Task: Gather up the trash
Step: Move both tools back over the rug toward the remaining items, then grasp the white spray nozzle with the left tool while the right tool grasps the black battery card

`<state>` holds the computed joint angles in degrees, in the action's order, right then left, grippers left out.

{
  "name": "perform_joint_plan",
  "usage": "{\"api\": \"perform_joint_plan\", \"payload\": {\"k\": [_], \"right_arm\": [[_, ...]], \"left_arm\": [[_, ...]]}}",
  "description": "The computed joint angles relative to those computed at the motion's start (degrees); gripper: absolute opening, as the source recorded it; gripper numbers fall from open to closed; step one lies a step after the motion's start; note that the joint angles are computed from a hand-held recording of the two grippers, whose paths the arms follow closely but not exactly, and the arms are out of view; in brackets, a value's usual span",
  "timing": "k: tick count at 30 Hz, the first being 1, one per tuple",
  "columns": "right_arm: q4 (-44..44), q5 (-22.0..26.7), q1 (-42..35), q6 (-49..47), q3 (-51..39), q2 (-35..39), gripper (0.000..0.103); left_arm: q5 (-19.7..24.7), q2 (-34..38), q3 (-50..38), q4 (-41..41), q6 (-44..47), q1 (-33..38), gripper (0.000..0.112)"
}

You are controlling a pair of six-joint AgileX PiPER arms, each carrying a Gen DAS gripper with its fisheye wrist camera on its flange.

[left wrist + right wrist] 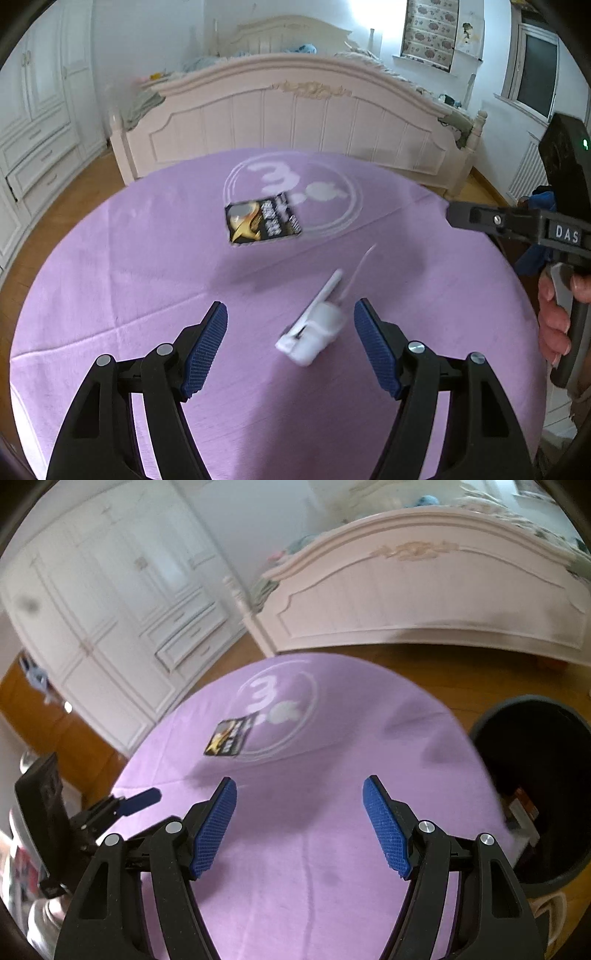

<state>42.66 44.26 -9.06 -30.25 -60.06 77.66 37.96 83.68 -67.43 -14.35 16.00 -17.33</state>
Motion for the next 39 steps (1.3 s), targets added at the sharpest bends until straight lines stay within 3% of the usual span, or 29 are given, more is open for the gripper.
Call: {"api": "perform_joint_plan", "payload": {"k": [7, 8, 17, 19, 27, 31, 34, 39], "right_arm": [[-6.2, -2.4, 7.7, 5.9, -4.1, 4.6, 0.071], [-7.2, -2.9, 8.8, 7.0, -4.4, 5.1, 0.071], [-17.6, -2.6, 16.5, 15.5, -15.1, 14.5, 0.071], [-20.8, -2.5, 18.6, 18.3, -18.5, 17.2, 0.084], [-35.4, 2.6, 27.2, 29.2, -33.6, 29.5, 0.084], [-46.4, 2.0, 32.1, 35.8, -36.8, 32.8, 0.085], [-46.3, -0.2, 32.8, 34.7, -36.5, 33.0, 0.065], [-41.7, -1.0, 31.4, 31.7, -35.7, 32.3, 0.061]], "left_arm": [[0.9, 1.1, 0.7, -2.5, 6.3, 0.1, 0.068], [1.0, 1.6, 0.6, -2.1, 6.3, -0.3, 0.059], [0.4, 2.2, 0.4, -3.3, 6.4, 2.5, 0.031], [0.5, 1.9, 0.6, -4.0, 6.1, 3.8, 0.031], [2.0, -0.1, 2.9, -12.9, 10.9, 12.1, 0.029], [2.9, -0.5, 3.4, -16.5, 13.9, 15.5, 0.028], [3.8, -0.2, 3.1, -18.4, 15.1, 17.1, 0.028], [3.9, 0.2, 2.7, -19.3, 15.1, 17.7, 0.028]]}}
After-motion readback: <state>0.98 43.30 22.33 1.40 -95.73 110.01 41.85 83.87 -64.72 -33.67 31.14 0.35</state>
